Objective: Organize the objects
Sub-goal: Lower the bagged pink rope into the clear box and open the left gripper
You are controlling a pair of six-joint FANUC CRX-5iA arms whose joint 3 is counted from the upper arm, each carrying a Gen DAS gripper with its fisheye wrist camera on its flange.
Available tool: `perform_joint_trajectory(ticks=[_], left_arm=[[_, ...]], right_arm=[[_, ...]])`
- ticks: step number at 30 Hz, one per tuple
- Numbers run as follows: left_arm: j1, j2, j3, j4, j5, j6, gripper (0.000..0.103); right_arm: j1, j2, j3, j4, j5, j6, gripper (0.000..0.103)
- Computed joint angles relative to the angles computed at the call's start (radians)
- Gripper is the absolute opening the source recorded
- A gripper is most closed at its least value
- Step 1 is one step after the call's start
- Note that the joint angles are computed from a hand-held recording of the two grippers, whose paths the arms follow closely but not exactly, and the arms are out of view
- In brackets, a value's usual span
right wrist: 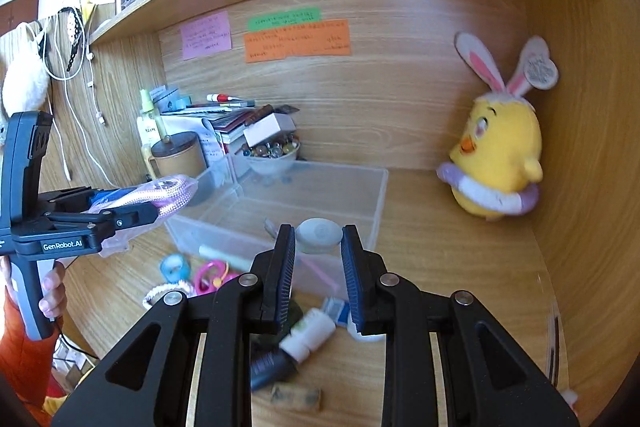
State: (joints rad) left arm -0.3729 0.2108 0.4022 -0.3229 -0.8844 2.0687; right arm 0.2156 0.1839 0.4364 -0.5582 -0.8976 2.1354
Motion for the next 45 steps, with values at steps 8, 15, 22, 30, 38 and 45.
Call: perform_joint_trajectory(ticks=[8,15,22,30,38,45], left_arm=[[0.019,0.083,0.103,-0.006,-0.079,-0.02,0.059],[0.044,0.163,0.193,0.048,-0.145,-0.08,0.059],[0.064,0.221,0.261,0.102,-0.193,-0.125,0.059],[0.069,0.255,0.302,0.126,-0.213,-0.149,0.059],[0.064,0.226,0.27,0.133,-0.185,-0.142,0.067],[0.022,0.163,0.232,0.032,-0.14,-0.103,0.082]], right_arm=[[0.072,0.087,0.088,0.099,0.005,-0.024,0.022],[0.104,0.204,0.207,0.18,-0.088,-0.088,0.022],[0.108,0.277,0.293,0.209,-0.174,-0.123,0.022],[0.115,0.295,0.313,0.228,-0.198,-0.126,0.022],[0.108,0.286,0.319,0.208,-0.213,-0.117,0.026],[0.096,0.238,0.268,0.188,-0.18,-0.094,0.037]])
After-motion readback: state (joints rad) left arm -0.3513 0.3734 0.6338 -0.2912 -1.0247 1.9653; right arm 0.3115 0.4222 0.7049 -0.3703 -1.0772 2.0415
